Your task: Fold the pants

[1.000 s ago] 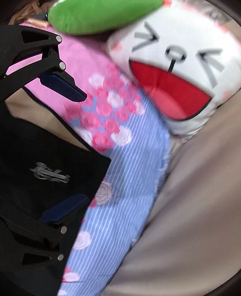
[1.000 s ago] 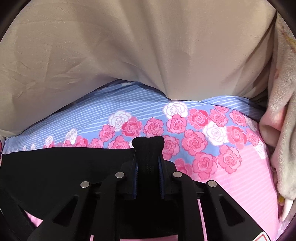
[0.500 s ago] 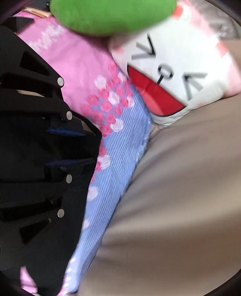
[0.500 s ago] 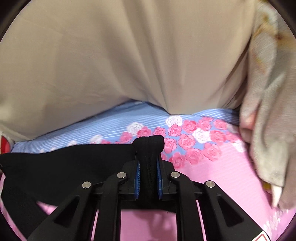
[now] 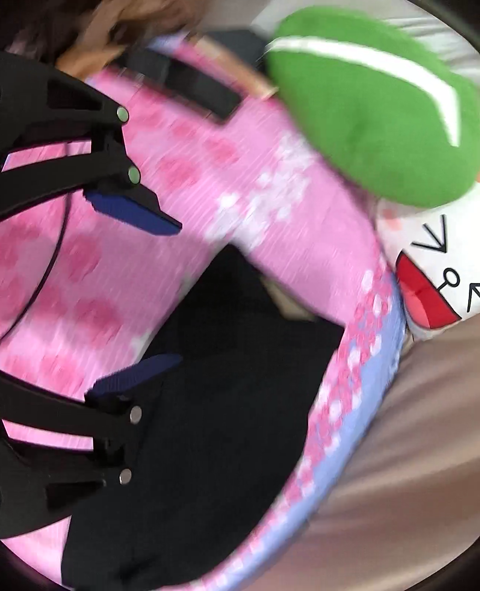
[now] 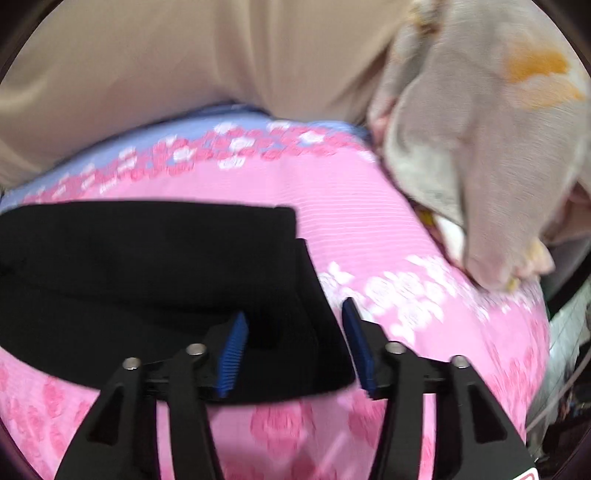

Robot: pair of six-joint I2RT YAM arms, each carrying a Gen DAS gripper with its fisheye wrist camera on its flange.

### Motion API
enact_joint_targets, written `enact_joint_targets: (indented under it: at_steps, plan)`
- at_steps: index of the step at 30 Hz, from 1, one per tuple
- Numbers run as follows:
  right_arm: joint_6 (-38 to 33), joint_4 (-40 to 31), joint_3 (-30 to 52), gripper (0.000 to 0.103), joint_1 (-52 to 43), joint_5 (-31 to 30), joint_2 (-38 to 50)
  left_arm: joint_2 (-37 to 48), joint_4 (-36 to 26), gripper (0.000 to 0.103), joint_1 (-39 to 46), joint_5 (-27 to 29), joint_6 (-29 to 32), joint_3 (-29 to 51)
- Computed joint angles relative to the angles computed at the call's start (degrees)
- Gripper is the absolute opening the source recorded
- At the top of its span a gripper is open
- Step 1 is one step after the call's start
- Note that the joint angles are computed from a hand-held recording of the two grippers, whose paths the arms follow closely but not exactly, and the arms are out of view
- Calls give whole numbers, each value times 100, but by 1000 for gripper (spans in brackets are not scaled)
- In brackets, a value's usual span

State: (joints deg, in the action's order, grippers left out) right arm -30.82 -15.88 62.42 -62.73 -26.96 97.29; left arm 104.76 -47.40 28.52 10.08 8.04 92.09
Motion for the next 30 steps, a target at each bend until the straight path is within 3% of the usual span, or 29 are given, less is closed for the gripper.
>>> enact_joint_targets:
  at_steps: [1,2,5,9,12,13,14,15,16,20,21,24,26,29,30]
  plan:
    - [41,59,-184,54,-111,-47,-249,-104,-26,91,52,280,-108,-104]
    - [117,154,-439,56,-243,-125,-624,-213,4,93,56,446,-218,-210]
    - [246,116,-880,69,-540,-539,-1265,-226,-80,93,-95,898,-537,-184]
    - [269,-374,-1325,70,-561,-997,-2067,538,-346,93,-343,1285,-1052,423]
    - [173,-707,-1780,70,-383,-1126,-2690,1401,-1000,92,-365,1538,-1446,1197]
    - [221,-742,-1940,70,-307,-1097,-2907,1438,-872,88,-332,1625,-1608,1160]
    - [258,-845,-2075,71,-187,-1097,-3095,1354,-680,74,-320,1633,-1650,1059]
    - [285,-911,-2169,71,-77,-1086,-3213,1342,-659,34,-328,1529,-1593,1113]
    - [329,-928,-2263,71,12,-1051,-3316,1411,-780,22,-274,1500,-1547,1327]
    - [520,-984,-2444,71,415,-929,-3622,1967,-1833,12,262,2532,-1020,2734]
    - [546,-1012,-2457,71,464,-932,-3673,1948,-1852,12,320,2432,-938,2818]
    - [613,-815,-2615,81,554,-776,-3678,1769,-1404,15,290,1090,-554,2481]
    - [701,-753,-2573,81,667,-463,-3348,1860,-1554,17,298,969,-245,2337]
    - [807,-1055,-2265,81,479,-785,-2961,736,-480,20,154,368,-197,807]
    - [841,-1150,-2139,81,447,-890,-2884,339,-172,26,115,183,-168,387]
